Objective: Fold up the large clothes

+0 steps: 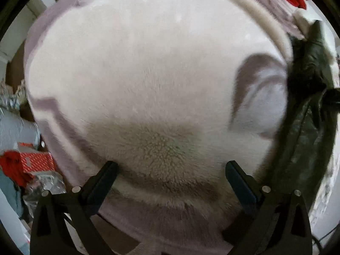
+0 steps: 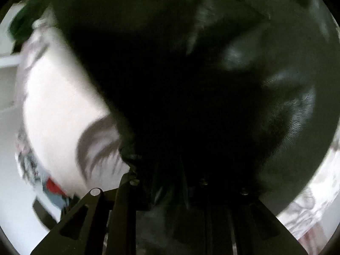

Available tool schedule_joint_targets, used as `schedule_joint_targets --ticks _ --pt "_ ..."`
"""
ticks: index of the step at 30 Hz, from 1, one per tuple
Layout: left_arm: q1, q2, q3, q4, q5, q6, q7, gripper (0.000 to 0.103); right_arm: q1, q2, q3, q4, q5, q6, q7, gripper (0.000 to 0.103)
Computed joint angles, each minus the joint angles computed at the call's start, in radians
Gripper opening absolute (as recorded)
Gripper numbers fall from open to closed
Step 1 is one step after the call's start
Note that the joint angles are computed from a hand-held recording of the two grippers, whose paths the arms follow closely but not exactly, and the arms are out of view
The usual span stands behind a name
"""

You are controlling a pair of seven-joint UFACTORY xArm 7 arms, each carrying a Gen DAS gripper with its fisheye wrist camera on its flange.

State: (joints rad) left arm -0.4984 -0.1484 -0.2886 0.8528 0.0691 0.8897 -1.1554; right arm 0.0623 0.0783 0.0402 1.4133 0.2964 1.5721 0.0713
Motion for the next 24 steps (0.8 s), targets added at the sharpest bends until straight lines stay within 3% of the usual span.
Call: schedule_joint_targets --ticks 3,5,10,14,17,20,24 --pt "-0.007 -0.021 -0.01 0.051 0.027 0.048 0.022 0.103 -0.074 -0.117 -0.062 -0.056 0.124 0.077 -0.02 0.054" --pt "-0.016 -0.018 -0.01 0.081 0.004 0.058 0.062 0.103 -0.127 -0.235 -0.117 -0.138 0.178 0.119 -0.052 0.056" --pt "-0.053 0.095 -0.033 0.189 0.0 0.091 0.111 0.103 -0.234 -0.456 -0.226 -0.402 0.18 0.199 -0.045 0.06" --pt "-0.089 0.157 -0.033 0.294 0.062 0.176 0.092 0.103 -0.324 -0.624 -0.281 -0.729 0.16 0.145 -0.058 0.06" --pt "-0.135 0.24 -0.04 0.443 0.135 0.271 0.065 0.103 -0.336 -0.668 -0.289 -0.872 0.219 0.115 -0.067 0.06" --pt "-0.181 0.318 -0.023 0.593 0.186 0.326 0.035 0.103 -0.345 -0.682 -0.294 -0.84 0.213 0.133 -0.056 0.06" --pt "-0.229 0.443 0.022 0.768 0.208 0.348 -0.016 0.103 -0.344 -0.612 -0.312 -0.637 0.112 0.174 -0.096 0.06"
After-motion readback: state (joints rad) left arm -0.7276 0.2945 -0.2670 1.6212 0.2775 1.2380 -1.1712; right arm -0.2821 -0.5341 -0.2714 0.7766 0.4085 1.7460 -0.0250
